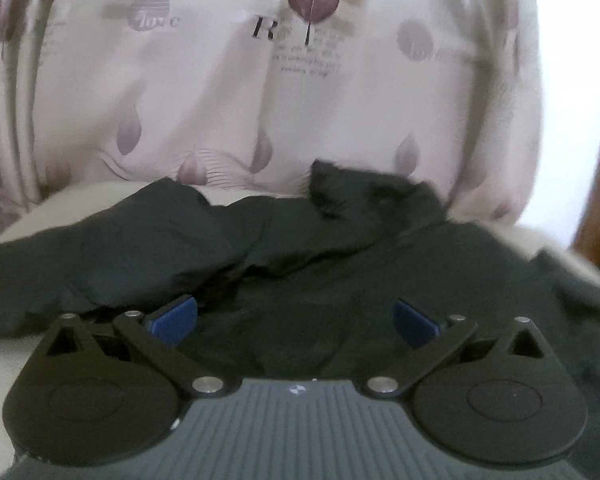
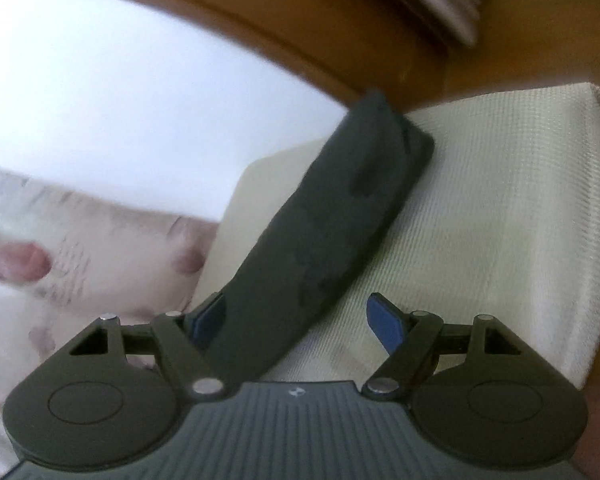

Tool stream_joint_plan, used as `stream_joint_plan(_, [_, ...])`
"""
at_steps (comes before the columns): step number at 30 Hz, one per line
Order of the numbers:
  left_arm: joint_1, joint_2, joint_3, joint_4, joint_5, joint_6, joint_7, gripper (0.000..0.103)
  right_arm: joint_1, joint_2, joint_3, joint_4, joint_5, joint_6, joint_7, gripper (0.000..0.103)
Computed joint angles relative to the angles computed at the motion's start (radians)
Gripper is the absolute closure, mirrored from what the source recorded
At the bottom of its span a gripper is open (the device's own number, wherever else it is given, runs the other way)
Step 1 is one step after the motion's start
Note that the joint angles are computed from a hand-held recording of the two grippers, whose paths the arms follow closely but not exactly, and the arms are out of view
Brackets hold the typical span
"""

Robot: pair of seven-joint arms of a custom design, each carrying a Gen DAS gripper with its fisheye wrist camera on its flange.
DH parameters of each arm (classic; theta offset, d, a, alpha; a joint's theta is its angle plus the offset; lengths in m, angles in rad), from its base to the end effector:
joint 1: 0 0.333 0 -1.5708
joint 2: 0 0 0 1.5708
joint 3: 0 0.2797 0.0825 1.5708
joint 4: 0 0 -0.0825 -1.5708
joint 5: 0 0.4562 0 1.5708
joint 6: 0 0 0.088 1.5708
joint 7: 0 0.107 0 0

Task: Fold large clothes

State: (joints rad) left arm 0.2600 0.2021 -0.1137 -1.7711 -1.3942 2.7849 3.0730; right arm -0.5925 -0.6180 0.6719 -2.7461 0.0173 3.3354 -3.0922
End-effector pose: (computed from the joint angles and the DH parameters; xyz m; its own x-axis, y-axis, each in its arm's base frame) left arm 0.6977 0.1519 0.4435 -0.2167 -0.9739 0.0682 -0.4189 0.0297 -0.9075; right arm 0.4813 0.0247 0.4235 -0.4595 -0.2505 -0.8521 0.0497 0.9507 -0.3062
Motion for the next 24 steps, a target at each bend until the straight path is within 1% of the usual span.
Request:
stream_joint_plan(1, [-0.002,0.023,-0.002,0.019,-0.006,0.009,0.003,0.0,-0.033,0.019,0.022,0.016,0.006,0.001,0.004,0.025])
stream_joint_plan(2, [0.003,0.036,-0.004,0.028,-0.014,0.009,0.004,0.0,-0.081,0.024,0.066,0.03,0.016,-0.004,0.013,0.025])
stream_joint_plan(3, [0.002,0.051,-0.004,0.039,-0.002,0.018,-0.027,0.0,-0.139,0.03,0.117,0.049,0.022,-0.004,0.023,0.025])
stream_joint_plan(4, [0.005,0.062,-0.003,0.046,0.022,0.013,-0.075,0.0,-0.2,0.036,0.171,0.067,0.025,0.005,0.034,0.027])
stream_joint_plan(5, [0.011,0.076,0.002,0.056,0.06,-0.013,-0.15,0.0,-0.258,0.033,0.226,0.084,0.033,0.008,0.045,0.026])
stream_joint_plan(7, [0.028,0.094,0.005,0.068,0.122,-0.062,-0.265,0.0,-0.346,0.026,0.304,0.115,0.033,0.0,0.069,0.026])
stream_joint_plan(8, [0.042,0.1,0.0,0.074,0.121,-0.086,-0.286,0.0,-0.376,0.023,0.326,0.122,0.026,0.004,0.081,0.026])
stream_joint_plan(10, [0.063,0.096,-0.012,0.071,0.102,-0.102,-0.274,0.0,-0.443,0.01,0.381,0.151,0.013,-0.02,0.107,0.027])
stream_joint_plan(11, [0.063,0.095,-0.014,0.068,0.111,-0.098,-0.276,0.0,-0.47,0.006,0.402,0.167,0.004,-0.043,0.123,0.031])
stream_joint_plan(12, [0.062,0.095,-0.016,0.068,0.123,-0.092,-0.278,0.0,-0.49,0.012,0.414,0.192,-0.014,-0.084,0.129,0.036])
stream_joint_plan(13, [0.061,0.095,-0.018,0.067,0.131,-0.088,-0.28,0.0,-0.487,0.026,0.404,0.206,-0.035,-0.119,0.126,0.059])
stream_joint_plan(14, [0.062,0.094,-0.02,0.066,0.135,-0.086,-0.279,0.0,-0.489,0.063,0.394,0.226,-0.059,-0.147,0.117,0.092])
stream_joint_plan(15, [0.064,0.094,-0.021,0.066,0.136,-0.086,-0.282,0.0,-0.482,0.11,0.373,0.242,-0.079,-0.167,0.107,0.099])
stream_joint_plan(16, [0.067,0.093,-0.022,0.064,0.133,-0.09,-0.283,0.0,-0.479,0.13,0.358,0.231,-0.089,-0.136,0.113,0.099])
stream_joint_plan(17, [0.068,0.094,-0.023,0.066,0.132,-0.091,-0.287,0.0,-0.475,0.156,0.338,0.239,-0.108,-0.132,0.107,0.099])
stream_joint_plan(19, [0.071,0.094,-0.026,0.066,0.122,-0.089,-0.288,0.0,-0.423,0.186,0.266,0.285,-0.143,-0.228,0.076,0.098])
stream_joint_plan(20, [0.07,0.092,-0.027,0.063,0.118,-0.078,-0.289,0.0,-0.431,0.183,0.265,0.311,-0.16,-0.241,0.084,0.099])
stream_joint_plan(24, [0.069,0.095,-0.029,0.066,0.116,-0.071,-0.302,0.0,-0.538,0.133,0.34,0.457,-0.284,-0.231,0.103,0.099])
